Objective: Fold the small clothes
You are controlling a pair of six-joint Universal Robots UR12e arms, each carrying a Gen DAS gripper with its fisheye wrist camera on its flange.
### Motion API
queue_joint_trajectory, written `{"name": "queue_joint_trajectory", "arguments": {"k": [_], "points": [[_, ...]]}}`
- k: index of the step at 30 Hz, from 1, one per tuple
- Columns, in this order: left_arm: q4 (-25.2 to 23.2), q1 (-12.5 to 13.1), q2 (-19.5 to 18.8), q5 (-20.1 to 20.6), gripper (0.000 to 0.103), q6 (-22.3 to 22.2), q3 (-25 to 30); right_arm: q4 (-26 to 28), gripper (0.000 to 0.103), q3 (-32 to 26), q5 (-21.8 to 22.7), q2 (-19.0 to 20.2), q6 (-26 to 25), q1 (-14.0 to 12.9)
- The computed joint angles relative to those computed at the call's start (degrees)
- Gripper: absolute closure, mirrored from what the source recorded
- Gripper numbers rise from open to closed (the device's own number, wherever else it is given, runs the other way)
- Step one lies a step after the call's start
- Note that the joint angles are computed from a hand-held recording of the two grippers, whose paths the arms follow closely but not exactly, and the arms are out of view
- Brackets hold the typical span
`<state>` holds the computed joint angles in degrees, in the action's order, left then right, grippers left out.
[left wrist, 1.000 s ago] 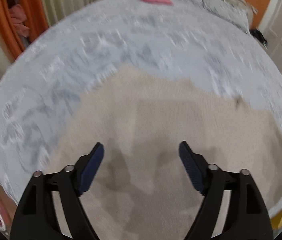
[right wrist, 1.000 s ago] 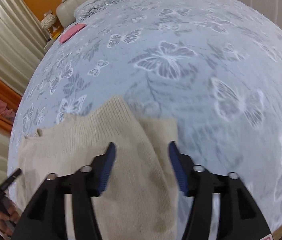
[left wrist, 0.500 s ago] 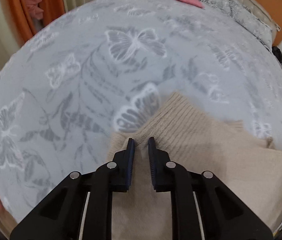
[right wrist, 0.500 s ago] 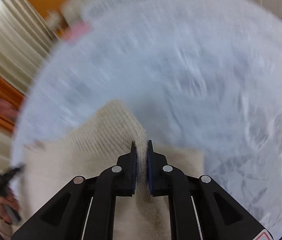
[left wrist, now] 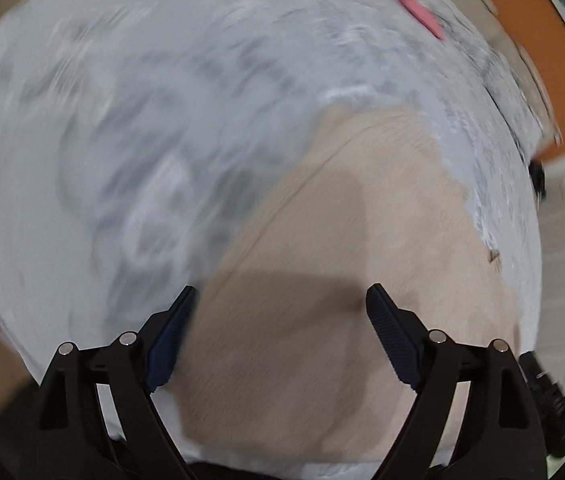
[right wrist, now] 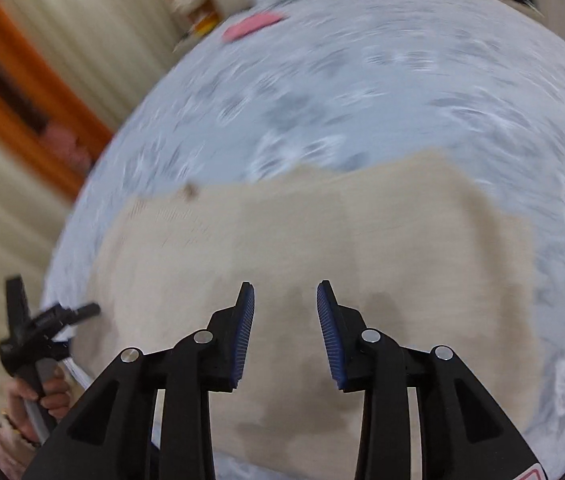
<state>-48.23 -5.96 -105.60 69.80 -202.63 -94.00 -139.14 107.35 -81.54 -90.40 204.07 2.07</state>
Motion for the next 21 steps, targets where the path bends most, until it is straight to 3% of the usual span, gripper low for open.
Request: {"name": "queue_joint_trajectory", "arguments": {"k": [1, 5, 7, 8, 9, 10, 13, 17, 21], "points": [[2.0, -0.1, 0.5, -0.1, 0.020, -1.1, -1.0, 2.4, 0.070, -2.1, 0.2, 1.7, -1.3, 1.2], [1.6, -0.1, 0.4, -2.4, 0.025, -4.5, -1.1, 6.3, 0.070, -6.5, -1.0, 5.5, -2.4, 3.3], [0.7, -0.2, 0.0, -2.2, 0.048, -4.8, -0.4, 8.1, 0.070, -8.3, -0.6, 7.1, -2.3, 3.4], [0.6, 0.0, 0.0, -2.7, 0.054, -5.4, -0.4, 9.0, 0.070, -9.1, -0.9, 7.9, -2.3, 3.4], [1.1, 0.6, -0.1, -4.5, 0.069, -6.3, -0.6, 9.7, 0.070, -10.0, -1.3, 8.7, -2.2, 3.6], [1.7, 1.6, -0.1, -7.8, 0.075, -7.6, -1.4, 10.8, 0.070, -10.9, -1.6, 9.6, -2.4, 3.8], [2.8, 3.3, 0.1, -13.2, 0.080, -10.5, -2.8, 13.3, 0.069, -12.5, -4.1, 12.0, -4.1, 4.7], [4.0, 3.4, 0.7, -15.0, 0.085, -11.4, -3.2, 13.0, 0.067, -13.0, -8.0, 12.7, -4.8, 6.0], [8.8, 2.8, 1.5, -18.6, 0.086, -12.0, -2.5, 12.6, 0.066, -12.9, -8.9, 12.7, -5.4, 6.2]]}}
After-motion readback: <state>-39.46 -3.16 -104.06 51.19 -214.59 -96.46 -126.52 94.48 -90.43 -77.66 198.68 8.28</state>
